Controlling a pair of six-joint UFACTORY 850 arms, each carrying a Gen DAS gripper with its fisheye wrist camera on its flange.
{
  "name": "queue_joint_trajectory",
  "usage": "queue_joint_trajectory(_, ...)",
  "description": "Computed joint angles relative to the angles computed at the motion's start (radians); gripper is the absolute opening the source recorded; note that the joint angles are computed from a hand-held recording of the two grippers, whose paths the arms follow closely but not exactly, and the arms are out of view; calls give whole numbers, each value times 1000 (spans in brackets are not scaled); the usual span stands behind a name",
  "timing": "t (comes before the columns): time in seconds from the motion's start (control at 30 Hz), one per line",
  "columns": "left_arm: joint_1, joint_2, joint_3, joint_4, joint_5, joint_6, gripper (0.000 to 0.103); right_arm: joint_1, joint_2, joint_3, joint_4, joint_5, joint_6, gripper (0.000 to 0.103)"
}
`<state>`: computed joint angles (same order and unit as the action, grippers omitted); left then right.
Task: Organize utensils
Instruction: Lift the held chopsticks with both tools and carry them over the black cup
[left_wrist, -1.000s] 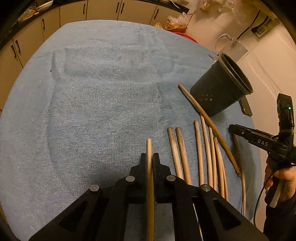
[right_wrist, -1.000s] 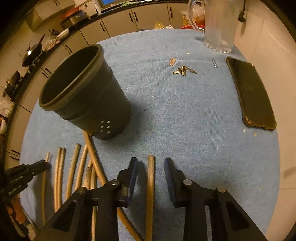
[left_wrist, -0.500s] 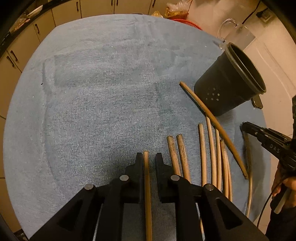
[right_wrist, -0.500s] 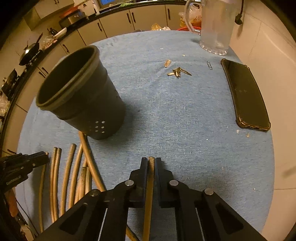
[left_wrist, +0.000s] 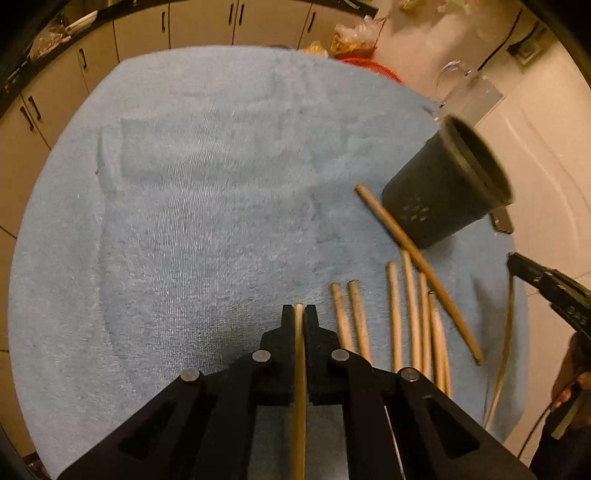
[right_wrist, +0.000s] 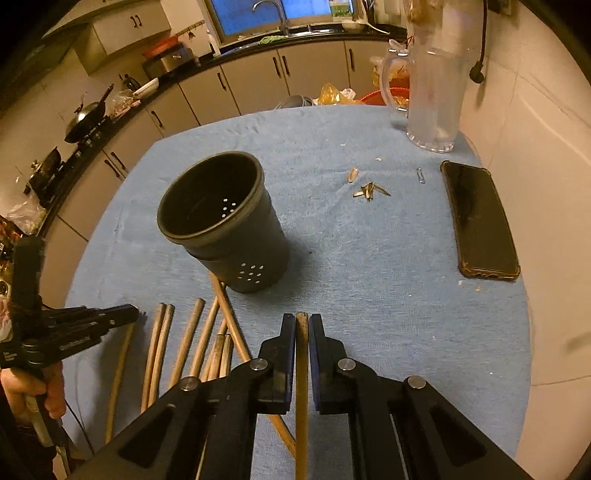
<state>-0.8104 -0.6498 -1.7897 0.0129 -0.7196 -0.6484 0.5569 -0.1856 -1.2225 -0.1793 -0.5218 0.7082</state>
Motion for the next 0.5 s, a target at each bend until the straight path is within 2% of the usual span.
queue_joint_trajectory(0.17, -16, 48, 18, 34, 24, -10, 5, -19, 17, 22, 69, 15, -24, 8)
queue_joint_trajectory(0.33, -21, 116, 49, 60, 84, -25, 4, -14, 62, 29, 17, 39, 8, 8)
queue_joint_trajectory(0.4, -29, 118, 5, 82, 79, -35, 4, 0, 95, 30, -31, 45, 35, 8)
queue_joint_trajectory(0.5, -45, 163, 14, 156, 123, -98, 4, 18, 153, 35, -101, 55, 75, 8)
